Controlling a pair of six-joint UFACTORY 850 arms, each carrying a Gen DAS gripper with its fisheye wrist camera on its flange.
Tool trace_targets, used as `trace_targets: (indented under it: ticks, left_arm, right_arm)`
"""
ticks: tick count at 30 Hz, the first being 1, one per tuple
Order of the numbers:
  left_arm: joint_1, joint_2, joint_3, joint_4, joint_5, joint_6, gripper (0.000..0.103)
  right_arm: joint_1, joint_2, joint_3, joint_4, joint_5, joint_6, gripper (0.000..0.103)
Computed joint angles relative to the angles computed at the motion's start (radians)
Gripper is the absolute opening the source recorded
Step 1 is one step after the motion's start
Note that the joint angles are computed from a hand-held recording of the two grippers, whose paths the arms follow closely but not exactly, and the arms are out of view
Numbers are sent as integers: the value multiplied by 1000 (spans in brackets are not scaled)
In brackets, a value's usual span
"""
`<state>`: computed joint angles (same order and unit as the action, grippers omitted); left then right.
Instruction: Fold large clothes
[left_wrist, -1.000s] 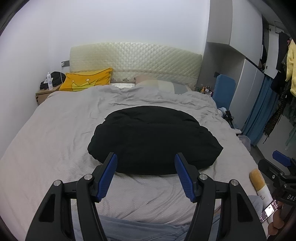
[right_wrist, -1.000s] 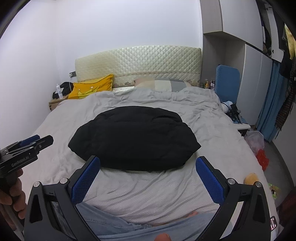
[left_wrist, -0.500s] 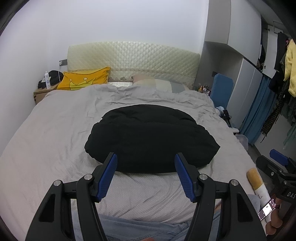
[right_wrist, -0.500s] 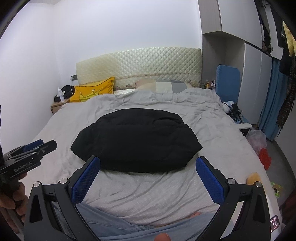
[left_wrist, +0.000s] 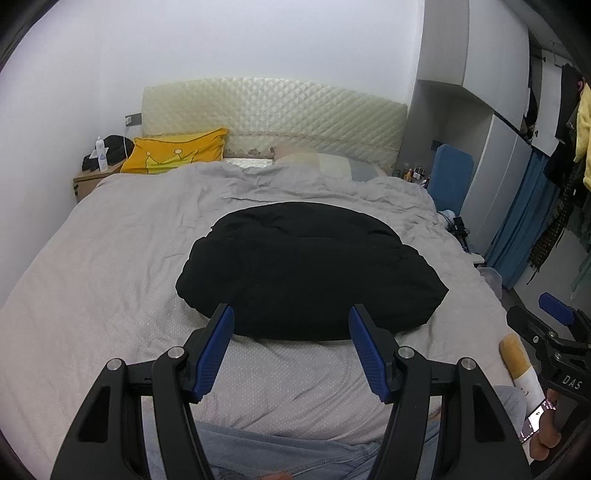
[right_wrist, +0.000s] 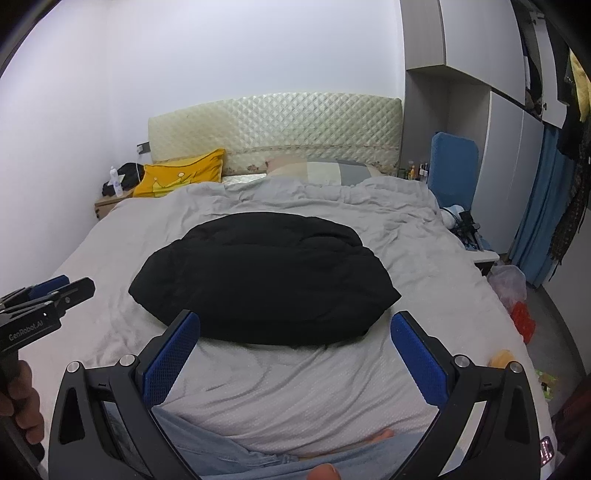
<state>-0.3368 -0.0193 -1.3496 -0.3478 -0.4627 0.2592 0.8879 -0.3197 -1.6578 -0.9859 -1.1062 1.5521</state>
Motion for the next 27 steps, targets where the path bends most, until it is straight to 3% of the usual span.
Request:
trace_targets:
  ticks: [5,27]
  left_arm:
    - [2,0,0,-6,-2,7,65]
    - [-9,26,19,-15,11,15,65]
  right_arm:
    - [2,-12,-12,-8,-29,-3,103]
    - [4,2,-10,-11,0,8,103]
